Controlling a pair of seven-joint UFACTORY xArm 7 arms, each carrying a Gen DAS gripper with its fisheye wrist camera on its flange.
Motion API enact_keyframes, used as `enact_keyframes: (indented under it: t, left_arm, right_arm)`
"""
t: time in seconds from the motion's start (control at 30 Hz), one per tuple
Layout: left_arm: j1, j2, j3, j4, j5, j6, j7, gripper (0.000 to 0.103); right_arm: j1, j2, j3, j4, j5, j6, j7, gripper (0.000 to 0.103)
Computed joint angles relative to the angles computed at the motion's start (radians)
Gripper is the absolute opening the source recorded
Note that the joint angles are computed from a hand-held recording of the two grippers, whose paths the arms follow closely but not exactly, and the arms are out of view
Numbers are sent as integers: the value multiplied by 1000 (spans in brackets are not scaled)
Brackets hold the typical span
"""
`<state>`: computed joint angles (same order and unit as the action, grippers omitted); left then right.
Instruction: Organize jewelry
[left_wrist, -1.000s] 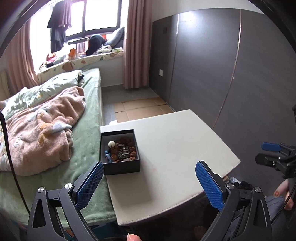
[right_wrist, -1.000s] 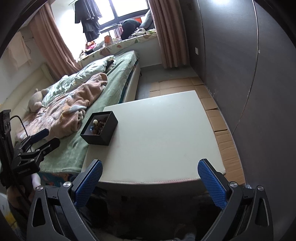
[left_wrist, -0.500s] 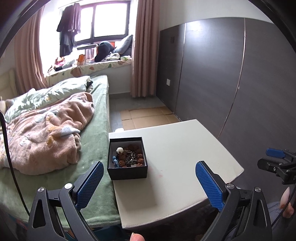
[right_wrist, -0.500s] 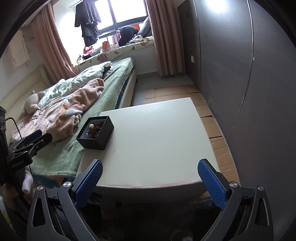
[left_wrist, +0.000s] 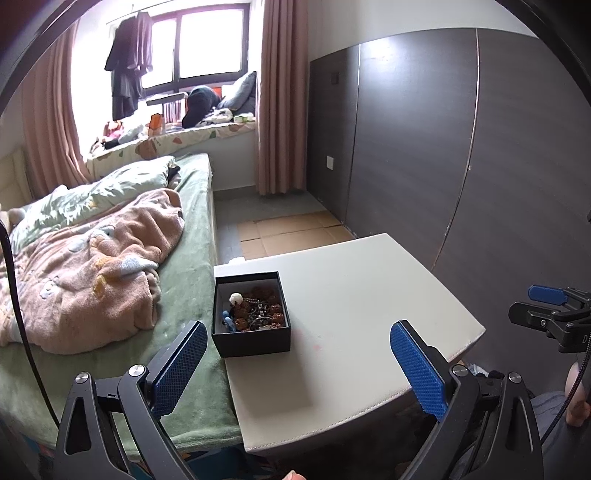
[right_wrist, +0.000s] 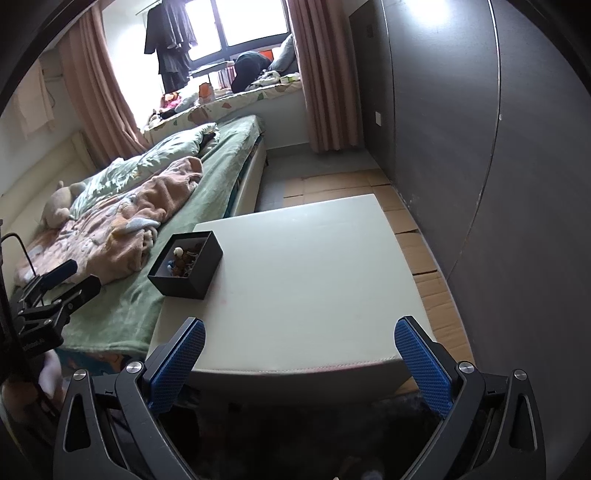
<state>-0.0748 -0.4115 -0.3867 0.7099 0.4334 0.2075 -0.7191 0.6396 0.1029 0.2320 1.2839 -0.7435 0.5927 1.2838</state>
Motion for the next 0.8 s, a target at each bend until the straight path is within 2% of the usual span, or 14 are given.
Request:
enact_keyframes:
  t: [0.8]
  left_arm:
    - [9,0,-3,-2,8,-2,-26,99]
  right_arm:
    - [1,7,-3,9,27,18,1,103]
